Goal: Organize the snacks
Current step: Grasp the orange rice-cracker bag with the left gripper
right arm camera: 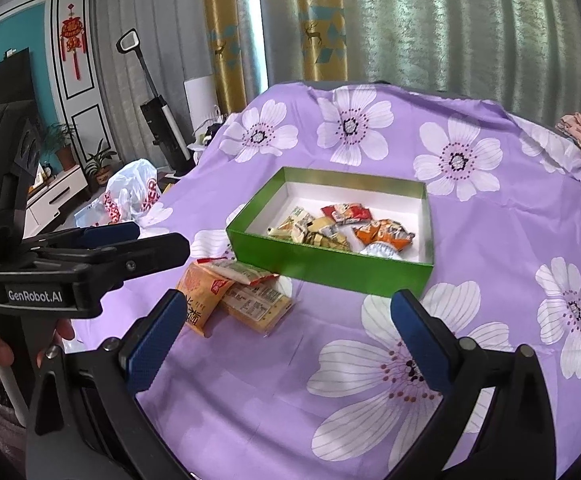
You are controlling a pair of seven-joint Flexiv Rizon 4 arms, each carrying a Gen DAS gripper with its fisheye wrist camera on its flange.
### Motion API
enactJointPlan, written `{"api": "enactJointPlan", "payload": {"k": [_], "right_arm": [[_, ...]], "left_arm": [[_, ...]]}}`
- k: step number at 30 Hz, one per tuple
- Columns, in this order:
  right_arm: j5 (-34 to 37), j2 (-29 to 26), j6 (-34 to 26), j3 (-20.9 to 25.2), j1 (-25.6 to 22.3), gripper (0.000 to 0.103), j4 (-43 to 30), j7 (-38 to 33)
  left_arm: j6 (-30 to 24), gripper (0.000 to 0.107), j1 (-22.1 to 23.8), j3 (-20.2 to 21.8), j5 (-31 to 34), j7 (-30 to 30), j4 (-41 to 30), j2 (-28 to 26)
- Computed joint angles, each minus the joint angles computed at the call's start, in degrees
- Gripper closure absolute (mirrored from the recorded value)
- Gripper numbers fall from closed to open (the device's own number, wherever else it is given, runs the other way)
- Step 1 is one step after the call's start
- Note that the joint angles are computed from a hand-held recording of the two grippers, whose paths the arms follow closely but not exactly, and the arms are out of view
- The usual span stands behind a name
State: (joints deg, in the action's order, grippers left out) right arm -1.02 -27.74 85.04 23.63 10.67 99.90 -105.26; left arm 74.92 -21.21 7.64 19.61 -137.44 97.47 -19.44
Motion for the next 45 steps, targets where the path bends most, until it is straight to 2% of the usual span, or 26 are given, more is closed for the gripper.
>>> {"api": "enactJointPlan", "payload": {"k": [10, 16, 22, 26, 29, 34, 35, 36, 39, 41, 45], "right_arm": [[1.46, -3.22, -6.08, 1.96, 0.18, 0.001, -1.67, -2.95], [6.42, -6.82, -11.66, 5.61, -0.93, 0.001, -4.84, -9.05], [10.07, -10.67, -15.58, 6.19, 0.60, 0.003, -9.06, -13.66], [11.51, -13.08, -18.66, 5.02, 2.94, 0.010, -12.76, -14.33], [12.06, -14.42, -20.81, 3.70, 4.66, 0.017, -15.06, -14.05], [12.03, -16.33, -23.15, 1.88, 7.08, 0.023, -18.07, -13.57], [11.88, -16.66, -23.93, 1.59, 7.51, 0.027, -18.71, -13.45], [11.82, -16.95, -24.83, 1.49, 7.75, 0.029, -19.36, -13.56], [12.07, -17.46, -26.23, 1.24, 8.24, 0.043, -20.39, -14.24], [11.96, -17.63, -26.78, 0.68, 8.84, 0.045, -20.84, -14.55], [11.66, -17.57, -26.65, -0.13, 9.55, 0.049, -20.86, -14.87]], "left_arm": [[0.48, 0.006, 3.95, -1.64, -6.73, 3.22, 6.04, -0.72], [4.30, 0.006, 7.08, -4.21, -13.46, 7.77, 10.75, -1.87], [9.49, 0.006, 10.89, -8.26, -22.80, 14.79, 14.82, -3.26], [12.14, 0.006, 12.83, -10.79, -27.88, 19.17, 16.31, -3.89], [13.53, 0.016, 14.50, -12.93, -31.08, 22.46, 17.13, -4.33], [14.93, 0.027, 18.41, -18.20, -36.07, 28.31, 18.04, -5.25], [14.95, 0.034, 18.66, -18.68, -36.70, 29.20, 18.04, -5.39], [14.84, 0.039, 18.73, -18.93, -37.27, 29.89, 18.02, -5.49], [15.24, 0.042, 18.11, -18.68, -38.57, 30.82, 18.10, -5.69], [15.75, 0.044, 18.22, -19.05, -39.44, 31.22, 18.43, -5.69], [15.56, 0.046, 16.47, -17.05, -39.46, 31.22, 18.03, -5.80]]}}
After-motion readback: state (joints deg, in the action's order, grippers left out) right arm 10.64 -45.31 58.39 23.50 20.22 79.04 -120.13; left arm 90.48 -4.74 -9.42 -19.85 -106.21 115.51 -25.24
